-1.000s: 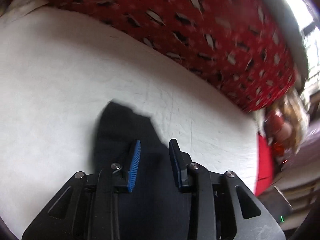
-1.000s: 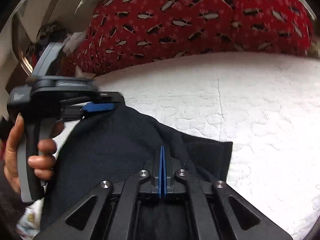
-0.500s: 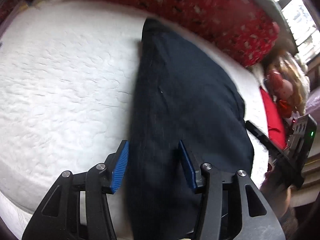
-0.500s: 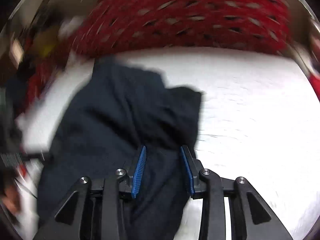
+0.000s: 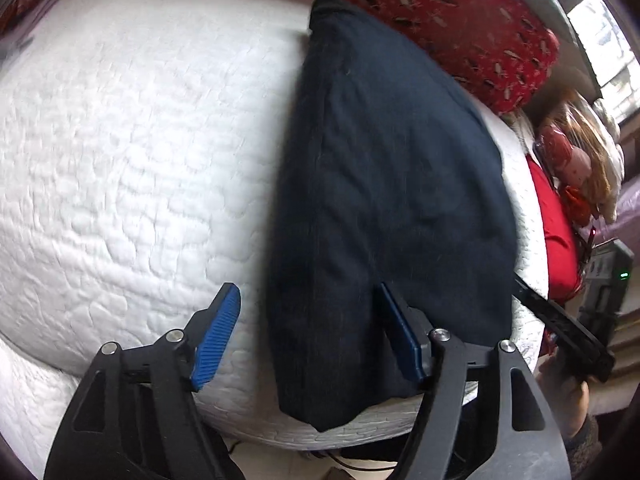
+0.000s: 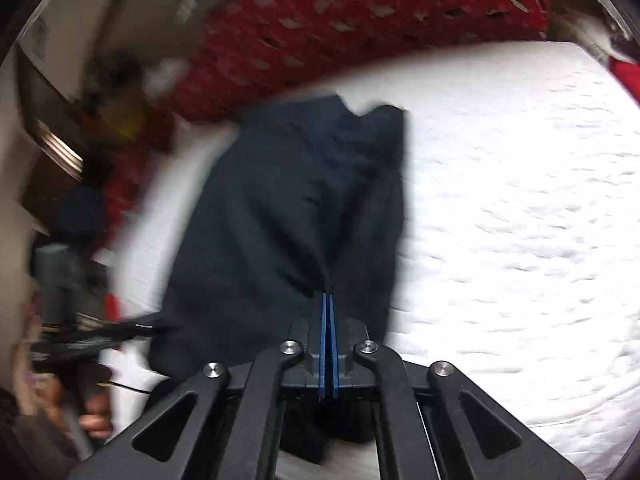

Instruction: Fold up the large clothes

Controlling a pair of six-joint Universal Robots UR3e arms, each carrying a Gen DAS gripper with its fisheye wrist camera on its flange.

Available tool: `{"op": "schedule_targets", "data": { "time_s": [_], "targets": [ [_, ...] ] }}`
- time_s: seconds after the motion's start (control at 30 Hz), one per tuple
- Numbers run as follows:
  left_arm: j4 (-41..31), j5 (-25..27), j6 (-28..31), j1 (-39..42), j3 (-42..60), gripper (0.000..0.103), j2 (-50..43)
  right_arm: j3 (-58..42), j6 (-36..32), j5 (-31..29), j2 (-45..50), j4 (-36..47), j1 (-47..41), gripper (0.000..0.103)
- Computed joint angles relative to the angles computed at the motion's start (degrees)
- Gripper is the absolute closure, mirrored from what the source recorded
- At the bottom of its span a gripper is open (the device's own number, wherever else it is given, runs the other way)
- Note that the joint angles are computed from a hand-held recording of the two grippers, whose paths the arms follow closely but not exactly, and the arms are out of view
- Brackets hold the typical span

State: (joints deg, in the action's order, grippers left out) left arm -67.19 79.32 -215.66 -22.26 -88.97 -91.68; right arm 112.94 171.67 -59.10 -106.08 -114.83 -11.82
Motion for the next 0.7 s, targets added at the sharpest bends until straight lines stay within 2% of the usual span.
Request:
{"op": "schedule_targets", "data": {
  "time_s": [0.07,0.1,0.13,0.2,0.27,0.3,0.33,0.37,0.43,0.47,0.5,0.6,0.67,0.7],
  "targets": [
    [0.7,-0.1,-1.0,-0.3,-1.5,0.033,2.1,-1.3,1.7,-5.5,1.6,0.5,1.5,0.103],
    [0.7,1.5,-1.1,-1.3,-1.1,0.033,2.3,-0.5,1.7,-4.8,0.0,0.8,0.2,0.103],
    [0.6,4.2,-0.8,-3.1,-0.3,0.033,2.4,0.9,1.4,-1.8,-4.0,2.7,-2.7,0.097],
    [-0.1,8.8,-0.8,-6.7,1.7,0.033,1.1,2.1,-0.3,2.3,-10.2,5.9,-6.3,0.097],
    [-0.8,10.6,-0.6,-8.7,3.2,0.033,-0.6,3.4,-3.1,7.1,-17.1,10.1,-9.8,0.084],
    [-1.1,11.5,-1.0,-9.9,4.0,0.033,-1.6,3.5,-2.2,7.5,-17.0,8.8,-8.9,0.066],
    [-1.3,12.0,-1.6,-10.9,5.1,0.033,-2.8,4.2,-2.3,7.1,-17.6,8.5,-8.0,0.054],
    [-1.6,12.4,-2.0,-11.8,6.0,0.033,-3.5,4.9,-0.6,4.6,-16.5,5.7,-5.3,0.055],
    [-2.7,14.2,-2.6,-13.8,7.9,0.033,-4.5,4.4,3.1,-5.1,-12.0,1.4,2.5,0.057],
    [-2.9,15.2,-3.0,-14.7,8.2,0.033,-4.5,3.0,4.9,-11.3,-9.2,1.1,6.3,0.058],
    [-2.7,16.3,-3.3,-15.6,8.2,0.033,-4.3,2.6,5.9,-14.7,-8.6,1.8,7.7,0.057],
    [-2.5,19.3,-4.9,-18.0,7.4,0.033,-3.4,3.3,6.8,-15.1,-13.1,3.8,5.6,0.054],
    [-2.6,20.3,-6.0,-19.5,7.4,0.033,-3.6,1.2,9.8,-21.4,-13.8,4.9,8.8,0.034],
    [-2.8,20.9,-6.5,-20.1,7.7,0.033,-3.8,0.3,10.9,-24.2,-13.8,5.5,10.0,0.017]
  ]
}}
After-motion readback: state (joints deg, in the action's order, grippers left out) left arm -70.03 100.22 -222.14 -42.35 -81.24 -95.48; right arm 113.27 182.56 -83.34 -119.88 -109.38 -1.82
